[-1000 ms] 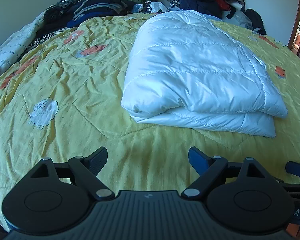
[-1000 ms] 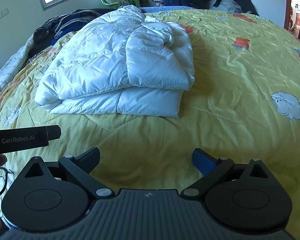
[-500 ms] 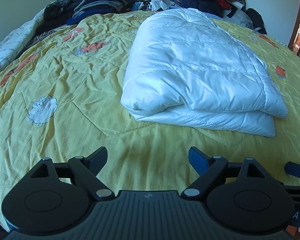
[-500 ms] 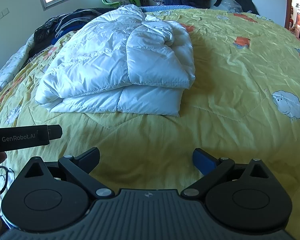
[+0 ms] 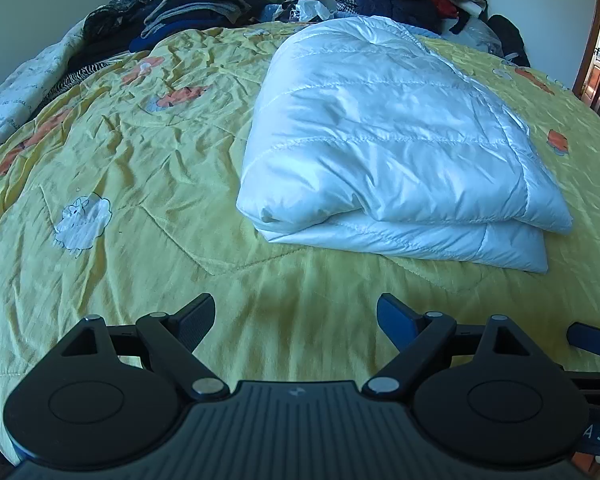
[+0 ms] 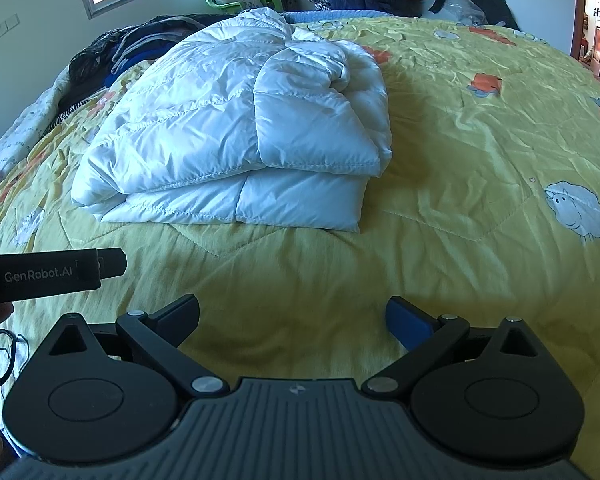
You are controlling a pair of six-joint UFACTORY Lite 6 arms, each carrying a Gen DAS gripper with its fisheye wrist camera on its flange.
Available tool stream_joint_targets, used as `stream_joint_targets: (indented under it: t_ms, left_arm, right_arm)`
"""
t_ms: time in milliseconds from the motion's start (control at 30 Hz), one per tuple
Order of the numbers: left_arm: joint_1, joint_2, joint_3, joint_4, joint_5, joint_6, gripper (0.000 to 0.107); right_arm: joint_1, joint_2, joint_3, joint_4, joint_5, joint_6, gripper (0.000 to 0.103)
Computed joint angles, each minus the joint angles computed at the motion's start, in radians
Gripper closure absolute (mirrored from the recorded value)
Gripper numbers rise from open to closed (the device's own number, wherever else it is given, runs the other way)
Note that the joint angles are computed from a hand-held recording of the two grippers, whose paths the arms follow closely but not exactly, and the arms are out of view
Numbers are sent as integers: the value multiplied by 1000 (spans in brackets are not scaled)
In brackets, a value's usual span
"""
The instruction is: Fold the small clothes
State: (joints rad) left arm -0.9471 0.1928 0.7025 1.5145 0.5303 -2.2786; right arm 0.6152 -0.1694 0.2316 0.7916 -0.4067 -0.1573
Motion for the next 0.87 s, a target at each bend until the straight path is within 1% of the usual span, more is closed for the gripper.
stream_joint_targets:
  t_ms: [100, 200, 367, 433, 533, 633, 700, 733, 800, 867]
  left_arm:
    - [10, -10, -6, 11, -14, -11, 18]
    - [20, -21, -11, 20, -30, -18, 15]
    - [17, -34, -10, 5, -14, -1, 15]
    - [4, -35, -11, 7, 11, -4, 14]
    - [-1, -51, -18, 19, 15, -7, 6]
    - [-19, -128, -71, 116, 61, -117, 6]
    - [-7, -223, -103, 170, 51, -166, 6]
    - [-14, -259, -106, 172, 69, -159, 6]
    - [-60, -287, -85, 132, 159, -75, 6]
    - [-92, -319, -84, 153, 206, -47, 6]
  right_arm:
    - [-4, 3, 0, -14, 1, 5, 2]
    - [-20, 1, 1, -38, 9, 13, 2]
    - [-27, -5, 1, -41, 17, 3, 2]
    - [-22, -6, 1, -32, 16, -3, 2]
    - [-21, -8, 2, -28, 18, -10, 2]
    - [-25, -5, 5, -31, 22, -14, 2]
    - [-31, -2, 7, -40, 22, -11, 2]
    - [-30, -1, 8, -37, 21, -13, 2]
    - [-32, 1, 7, -52, 18, -1, 2]
    - [-32, 0, 4, -59, 17, 7, 2]
